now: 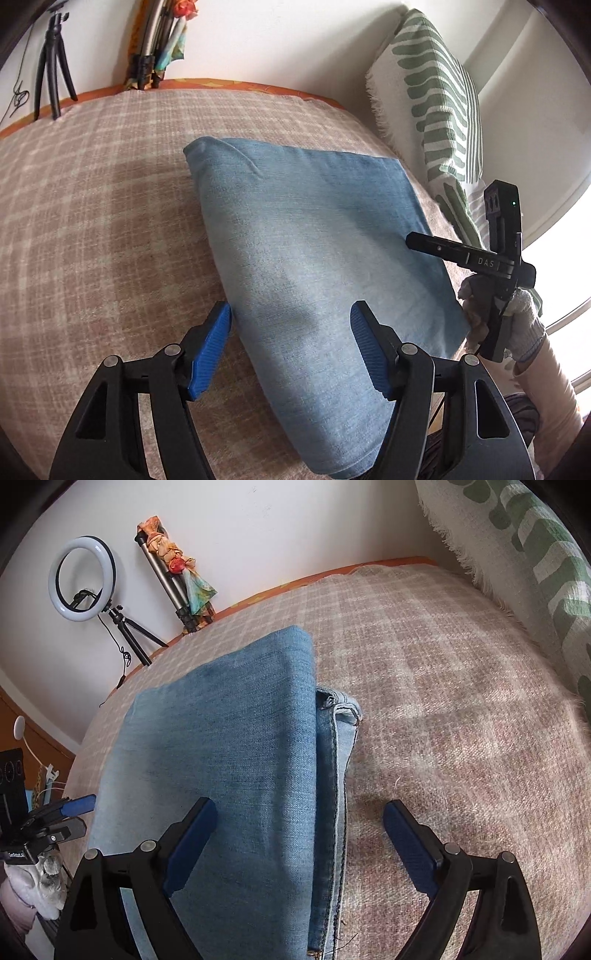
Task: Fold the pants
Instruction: 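Open both tools and release the folded jeans onto the bed, then close the left tool on the folded jeans edge while the right tool grasps beside it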
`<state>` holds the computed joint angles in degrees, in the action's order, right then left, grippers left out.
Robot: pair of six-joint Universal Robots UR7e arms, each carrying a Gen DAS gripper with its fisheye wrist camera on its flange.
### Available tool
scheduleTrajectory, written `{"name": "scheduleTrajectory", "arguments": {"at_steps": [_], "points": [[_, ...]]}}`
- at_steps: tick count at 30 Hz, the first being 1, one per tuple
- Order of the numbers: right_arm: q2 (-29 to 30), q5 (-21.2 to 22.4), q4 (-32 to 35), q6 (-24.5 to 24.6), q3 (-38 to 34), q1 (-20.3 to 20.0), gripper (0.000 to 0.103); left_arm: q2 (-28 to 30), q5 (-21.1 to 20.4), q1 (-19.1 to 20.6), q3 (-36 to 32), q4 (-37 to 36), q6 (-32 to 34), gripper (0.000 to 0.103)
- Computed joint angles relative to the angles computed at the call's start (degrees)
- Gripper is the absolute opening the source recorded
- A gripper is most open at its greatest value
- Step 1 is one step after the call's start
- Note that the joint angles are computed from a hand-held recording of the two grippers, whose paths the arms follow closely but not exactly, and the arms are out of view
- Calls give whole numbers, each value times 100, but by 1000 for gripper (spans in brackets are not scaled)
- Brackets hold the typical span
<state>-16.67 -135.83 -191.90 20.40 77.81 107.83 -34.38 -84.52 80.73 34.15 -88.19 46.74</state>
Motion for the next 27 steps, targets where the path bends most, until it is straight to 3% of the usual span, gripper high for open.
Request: {"name": "scheduleTrajectory", "arguments": {"at_steps": [3, 10, 19, 26, 27], "points": [[66, 2, 7, -224, -103, -1, 102, 113, -5, 16, -85, -30, -47, 67], [98, -130, 224, -308, -252, 4, 103, 493, -71, 58, -662, 288, -163, 67], [112, -13, 115, -566, -357, -80, 103, 465, -37, 24, -449, -69, -173, 67], [126, 148, -60, -609, -368, -121, 95, 361, -31, 27, -163, -338, -117, 67], [122, 194, -56, -628, -378, -129, 90, 360, -38, 27, -157, -333, -110, 66]]}}
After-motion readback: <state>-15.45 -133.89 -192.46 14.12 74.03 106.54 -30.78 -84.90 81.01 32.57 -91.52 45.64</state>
